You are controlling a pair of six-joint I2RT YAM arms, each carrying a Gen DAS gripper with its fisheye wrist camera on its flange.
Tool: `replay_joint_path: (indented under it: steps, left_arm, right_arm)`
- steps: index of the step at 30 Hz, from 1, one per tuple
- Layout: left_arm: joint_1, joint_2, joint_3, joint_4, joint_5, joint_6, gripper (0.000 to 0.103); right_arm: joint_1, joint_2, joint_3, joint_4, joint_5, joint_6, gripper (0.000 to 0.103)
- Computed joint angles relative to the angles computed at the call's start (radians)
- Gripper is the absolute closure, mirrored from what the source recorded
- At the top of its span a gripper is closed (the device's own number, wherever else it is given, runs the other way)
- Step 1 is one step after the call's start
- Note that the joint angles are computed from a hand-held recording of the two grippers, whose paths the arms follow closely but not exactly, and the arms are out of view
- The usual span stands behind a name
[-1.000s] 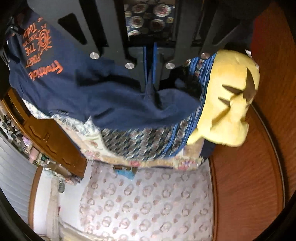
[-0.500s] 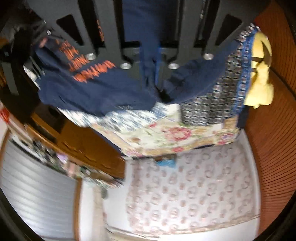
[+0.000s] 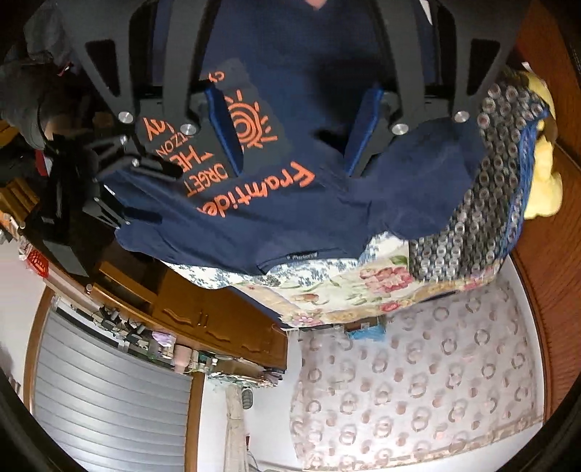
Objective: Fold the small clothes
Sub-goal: 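Lift the grasped side with the left tool, fold it onto the shirt body, release, then grasp the opposite shirt side with the right tool and fold it inward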
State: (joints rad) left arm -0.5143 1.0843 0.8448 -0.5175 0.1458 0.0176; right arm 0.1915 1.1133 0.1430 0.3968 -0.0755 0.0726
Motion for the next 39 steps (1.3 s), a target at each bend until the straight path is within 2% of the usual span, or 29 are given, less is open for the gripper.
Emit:
replay_joint_path:
  steps: [2,7,11,14,16,21,28,34,35,37,39]
  left_arm:
    - [0.013,-0.007,-0.031,-0.001,0.023,0.001,0.045]
    - [0.013,-0.010,-0.109,0.017,-0.006,0.012,0.045]
    - [0.056,-0.101,-0.182,0.031,0.015,0.003,0.045]
    - [0.099,-0.178,-0.214,0.017,0.021,-0.002,0.045]
    - [0.141,-0.221,-0.228,0.004,0.022,0.011,0.045]
    - [0.276,-0.302,-0.261,-0.023,0.070,0.063,0.045]
    - [0.418,-0.330,-0.299,-0.024,0.137,0.101,0.044]
    - [0.492,-0.330,-0.316,-0.023,0.172,0.129,0.044]
    - [0.496,-0.330,-0.318,-0.023,0.171,0.132,0.044]
    - [0.502,-0.323,-0.320,-0.020,0.173,0.139,0.044]
    - [0.511,-0.319,-0.327,-0.014,0.177,0.145,0.044]
  right_arm:
    - [-0.006,0.016,0.006,0.003,-0.010,0.000,0.000]
    - [0.026,0.001,0.009,-0.008,0.014,-0.002,0.000]
    - [0.065,0.024,0.034,-0.018,0.031,-0.014,0.000]
    - [0.107,0.068,0.072,-0.019,0.019,-0.033,0.005]
    - [0.149,0.125,0.115,-0.017,0.019,-0.043,0.010]
    - [0.234,0.279,0.225,-0.009,-0.003,-0.065,0.030]
    - [0.366,0.560,0.425,-0.025,-0.041,-0.095,0.042]
    - [0.425,0.771,0.593,-0.077,0.038,-0.164,0.053]
    - [0.427,0.797,0.615,-0.088,0.051,-0.173,0.059]
    - [0.420,0.826,0.650,-0.117,0.053,-0.178,0.079]
    - [0.419,0.813,0.628,-0.088,0.060,-0.191,0.092]
